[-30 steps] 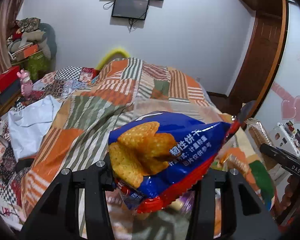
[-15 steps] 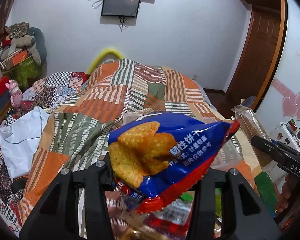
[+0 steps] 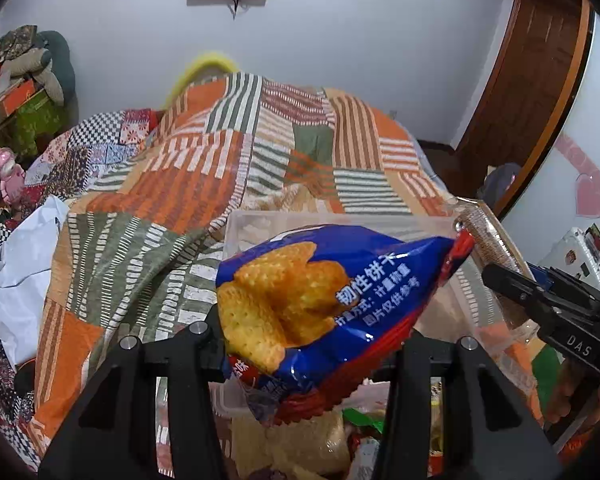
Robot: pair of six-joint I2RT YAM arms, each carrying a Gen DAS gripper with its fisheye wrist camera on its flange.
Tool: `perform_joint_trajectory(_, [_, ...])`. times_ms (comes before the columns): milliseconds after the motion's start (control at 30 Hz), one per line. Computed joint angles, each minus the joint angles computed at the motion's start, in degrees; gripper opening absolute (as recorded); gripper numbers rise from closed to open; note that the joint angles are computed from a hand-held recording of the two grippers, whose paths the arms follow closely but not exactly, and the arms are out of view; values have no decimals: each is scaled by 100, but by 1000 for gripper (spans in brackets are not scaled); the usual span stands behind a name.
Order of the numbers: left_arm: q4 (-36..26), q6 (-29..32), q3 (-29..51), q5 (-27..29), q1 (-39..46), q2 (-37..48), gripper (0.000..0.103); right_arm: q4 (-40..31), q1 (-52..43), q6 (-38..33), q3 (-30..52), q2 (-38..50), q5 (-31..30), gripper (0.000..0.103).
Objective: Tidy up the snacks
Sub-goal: 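Drop the blue cracker bag into the clear box while the right tool drops the wafer roll in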
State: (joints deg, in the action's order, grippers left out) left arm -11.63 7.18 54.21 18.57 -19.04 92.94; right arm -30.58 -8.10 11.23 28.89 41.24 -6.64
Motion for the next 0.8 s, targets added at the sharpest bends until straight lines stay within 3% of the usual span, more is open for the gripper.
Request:
perform_joint_trajectory(300, [-227, 22, 443, -227, -160, 562, 45, 335, -277, -320, 34, 975, -394, 36])
perform_joint_trajectory(500, [-231, 40, 398, -233, -232, 502, 66, 242, -342, -444, 131, 1082, -552, 27])
perform_joint_trajectory(667, [-196, 61, 232, -224, -237, 187, 72, 61, -45, -430, 216, 814, -206, 27])
perform_joint_trajectory(800, [-226, 84, 42, -154, -150, -227, 75, -300, -69, -431, 290, 399, -296, 28])
